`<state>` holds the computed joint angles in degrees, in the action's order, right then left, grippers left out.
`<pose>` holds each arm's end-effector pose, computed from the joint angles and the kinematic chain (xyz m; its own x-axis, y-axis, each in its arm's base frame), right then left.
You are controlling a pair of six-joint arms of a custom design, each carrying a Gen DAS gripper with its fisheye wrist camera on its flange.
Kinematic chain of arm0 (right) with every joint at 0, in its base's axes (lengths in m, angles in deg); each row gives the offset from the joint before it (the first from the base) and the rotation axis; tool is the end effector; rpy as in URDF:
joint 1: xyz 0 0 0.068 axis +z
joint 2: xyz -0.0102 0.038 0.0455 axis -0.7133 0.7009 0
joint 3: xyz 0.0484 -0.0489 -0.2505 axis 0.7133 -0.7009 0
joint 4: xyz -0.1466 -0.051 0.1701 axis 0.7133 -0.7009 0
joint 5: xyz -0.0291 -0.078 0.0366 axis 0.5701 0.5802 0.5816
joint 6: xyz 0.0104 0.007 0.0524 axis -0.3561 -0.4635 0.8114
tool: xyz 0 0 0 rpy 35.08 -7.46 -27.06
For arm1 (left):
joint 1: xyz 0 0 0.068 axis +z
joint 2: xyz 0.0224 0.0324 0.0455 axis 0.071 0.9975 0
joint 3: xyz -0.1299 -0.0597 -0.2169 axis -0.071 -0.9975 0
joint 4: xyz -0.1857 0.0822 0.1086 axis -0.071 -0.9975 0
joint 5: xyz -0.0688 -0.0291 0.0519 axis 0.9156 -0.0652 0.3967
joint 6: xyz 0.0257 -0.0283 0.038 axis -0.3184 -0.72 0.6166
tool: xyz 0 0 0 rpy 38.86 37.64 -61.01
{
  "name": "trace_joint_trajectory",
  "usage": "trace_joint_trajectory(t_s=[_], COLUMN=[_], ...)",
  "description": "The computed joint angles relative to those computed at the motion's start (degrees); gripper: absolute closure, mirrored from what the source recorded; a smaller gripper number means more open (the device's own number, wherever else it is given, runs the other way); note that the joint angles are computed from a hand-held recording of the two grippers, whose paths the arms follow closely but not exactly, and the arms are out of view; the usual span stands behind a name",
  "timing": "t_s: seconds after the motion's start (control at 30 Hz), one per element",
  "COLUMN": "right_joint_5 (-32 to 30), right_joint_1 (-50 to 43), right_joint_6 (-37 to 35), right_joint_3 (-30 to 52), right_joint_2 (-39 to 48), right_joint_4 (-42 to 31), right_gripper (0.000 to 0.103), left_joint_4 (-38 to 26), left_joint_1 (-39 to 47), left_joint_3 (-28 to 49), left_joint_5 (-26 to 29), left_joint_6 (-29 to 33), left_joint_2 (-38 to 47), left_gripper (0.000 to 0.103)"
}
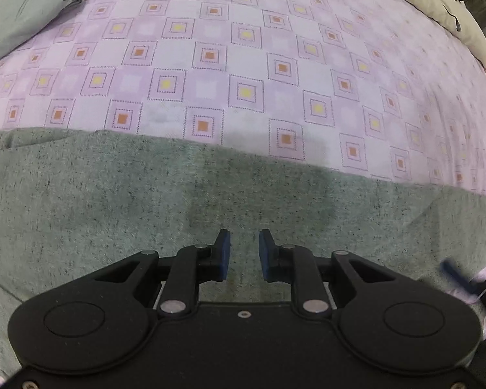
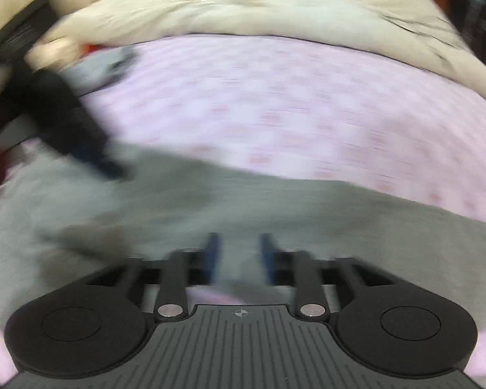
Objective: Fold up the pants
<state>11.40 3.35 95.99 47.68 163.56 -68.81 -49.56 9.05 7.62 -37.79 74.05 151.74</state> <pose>0.1515 0.1590 0.3121 -0.7774 -0.2826 -0.5619 -0.3445 0.9388 0.0045 0.2642 0.0168 0.2803 -0.9676 -0.2060 -0.1459 -0.1769 0.9656 -0.1907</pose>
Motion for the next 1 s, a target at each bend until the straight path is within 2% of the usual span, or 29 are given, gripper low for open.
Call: trace_joint_trajectory(t_s=[0.03, 0.17, 0.27, 0.37, 0.43, 0.53, 0.63, 0.67, 0.7, 0.73, 0.77, 0.8, 0.83, 1.0], right_joint_5=[-0.7, -6.7, -12.3, -16.3, -18.1, -23.7, -30.4, -31.7, -32.7, -33.6, -34.2, -34.3, -33.9, -33.3], right_joint_1=[-3.7, -22.6, -32.8, -38.3, -40.6, -43.7, -45.7, -45.9, -46.2, -46.5, -46.6, -46.8, -46.7, -47.0], right_joint_6=[-3.8, -28.4, -45.6, -57.1, -60.3, -58.0, -60.9, -62.8, -64.5, -65.7, -66.3, -66.8, -67.9, -72.0], right_joint_3=[-1.1, -2.1, -1.2, 2.0, 3.3, 5.5, 13.9, 14.6, 14.6, 15.8, 16.9, 16.5, 14.3, 1.7], right_joint_2=[-1.9, -2.6, 1.1, 8.1, 12.2, 16.7, 25.2, 26.3, 26.1, 26.7, 26.9, 26.2, 23.7, 11.4], right_joint_4=[-0.5, 1.6, 4.2, 4.2, 5.4, 7.3, -2.1, -4.1, -4.7, -7.2, -10.4, -11.1, -10.6, -5.1], right_gripper=[0.061, 0.06, 0.055, 0.051, 0.051, 0.051, 0.05, 0.045, 0.046, 0.053, 0.069, 0.077, 0.091, 0.096], left_joint_4=[0.2, 0.7, 0.5, -0.3, -0.9, -2.3, -3.5, -3.9, -4.1, -4.4, -4.4, -4.5, -4.4, -2.4], left_joint_1=[-0.6, -4.4, -7.9, -11.3, -13.7, -16.9, -19.8, -20.7, -21.2, -21.8, -22.3, -22.7, -22.9, -23.0], left_joint_3=[-0.4, -2.2, -2.4, -2.1, -1.8, -0.8, -0.2, 0.0, 0.3, 0.6, 0.9, 1.2, 1.7, 5.6], left_joint_5=[-0.2, -2.7, -5.1, -7.1, -8.6, -10.5, -12.1, -12.6, -12.8, -13.0, -13.2, -13.3, -13.1, -11.0], left_joint_6=[-1.0, -4.7, -9.6, -15.7, -19.3, -24.5, -28.2, -29.1, -29.7, -30.4, -31.2, -31.9, -32.3, -33.3], left_joint_2=[-0.5, -2.8, -3.5, -4.0, -4.2, -4.3, -4.2, -3.9, -3.6, -3.4, -3.0, -2.7, -2.0, 3.0], left_gripper=[0.076, 0.075, 0.075, 0.075, 0.075, 0.075, 0.075, 0.075, 0.075, 0.075, 0.075, 0.075, 0.075, 0.075])
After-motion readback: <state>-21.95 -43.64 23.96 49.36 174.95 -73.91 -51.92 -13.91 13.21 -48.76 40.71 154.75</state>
